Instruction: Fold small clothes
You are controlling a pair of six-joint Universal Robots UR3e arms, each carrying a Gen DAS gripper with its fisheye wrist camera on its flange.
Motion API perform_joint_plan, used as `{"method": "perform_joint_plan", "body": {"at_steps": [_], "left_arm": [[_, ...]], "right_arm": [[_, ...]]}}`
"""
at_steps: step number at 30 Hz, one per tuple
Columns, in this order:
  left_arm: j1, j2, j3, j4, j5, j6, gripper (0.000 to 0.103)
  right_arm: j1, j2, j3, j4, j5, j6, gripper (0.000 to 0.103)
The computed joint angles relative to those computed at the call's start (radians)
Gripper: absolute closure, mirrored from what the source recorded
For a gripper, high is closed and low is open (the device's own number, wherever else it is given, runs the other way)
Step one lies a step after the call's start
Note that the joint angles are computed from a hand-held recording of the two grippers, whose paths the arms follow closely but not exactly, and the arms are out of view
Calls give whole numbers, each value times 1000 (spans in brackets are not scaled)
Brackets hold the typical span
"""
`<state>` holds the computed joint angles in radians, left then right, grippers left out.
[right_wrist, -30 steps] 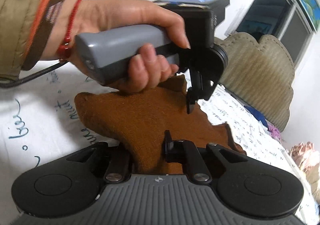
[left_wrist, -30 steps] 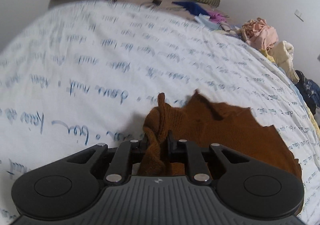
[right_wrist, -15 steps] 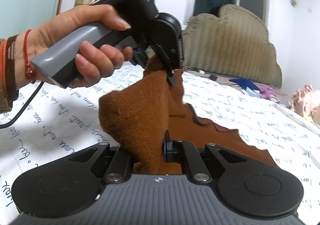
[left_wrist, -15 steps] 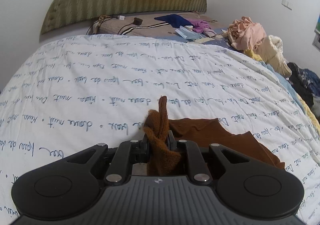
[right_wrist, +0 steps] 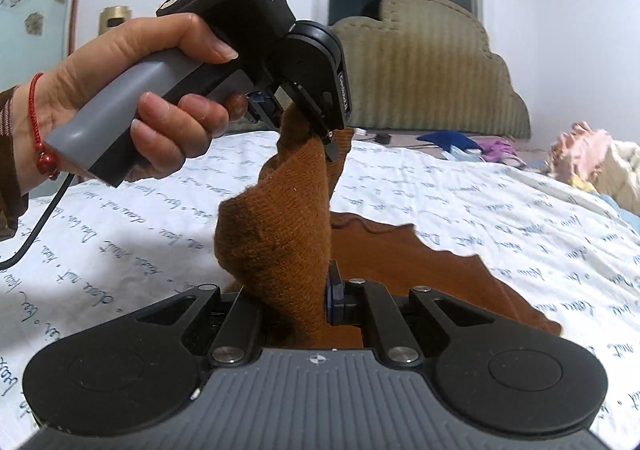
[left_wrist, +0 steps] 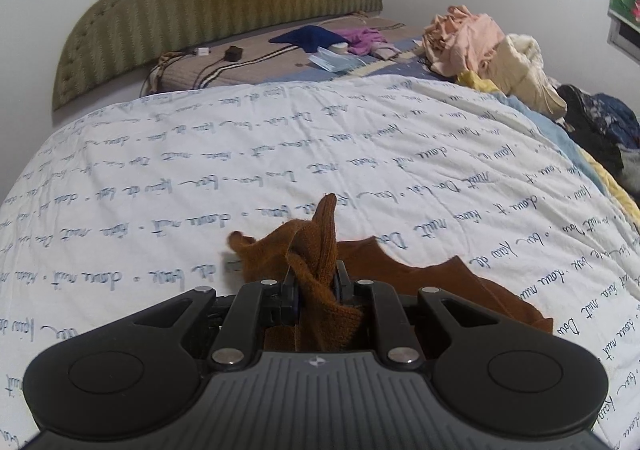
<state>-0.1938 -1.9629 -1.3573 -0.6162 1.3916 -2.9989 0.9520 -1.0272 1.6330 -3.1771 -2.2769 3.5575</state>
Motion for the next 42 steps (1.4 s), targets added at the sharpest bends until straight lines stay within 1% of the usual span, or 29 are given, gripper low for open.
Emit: {"method": "perform_joint_plan", "body": {"at_steps": [15,20,23,26,32,34,37,38,39,40,41,42], "left_arm": [[-193,-172,194,-35,136,-41,88],[-245,-237,271,-56,169,-49,88],[-271,-282,332,-82,180,-55,88],[-300,-329,390,-108,196,-62,88],[-347,-395,456,-120,229,-59,88],[-348,-410,474,-127,215,-61,87],[-334,-414,479,-139,160,-75,77],[-328,-413,479,-143,143,-80,69],[-322,-409,471,-138,129,-84,53],[-318,-400,451,-115,125,-88,42],[-317,-386,420,-77,132,-91,25],[-318,-365,367,-10,150,-90,21]], "right_arm": [[-33,-115,275,-109,-20,123,92],[-58,-156,371,-154,-3,171,92],[-83,-186,437,-184,25,203,92],[-115,-215,511,-234,77,238,92],[-161,-237,613,-325,161,296,92],[-182,-245,644,-359,195,313,92],[-219,-258,693,-416,258,342,92],[-229,-262,705,-431,276,351,92],[-243,-265,721,-449,297,358,92],[-259,-267,740,-472,321,362,92],[-273,-269,753,-489,340,366,92],[-283,-269,764,-503,355,371,91]]}}
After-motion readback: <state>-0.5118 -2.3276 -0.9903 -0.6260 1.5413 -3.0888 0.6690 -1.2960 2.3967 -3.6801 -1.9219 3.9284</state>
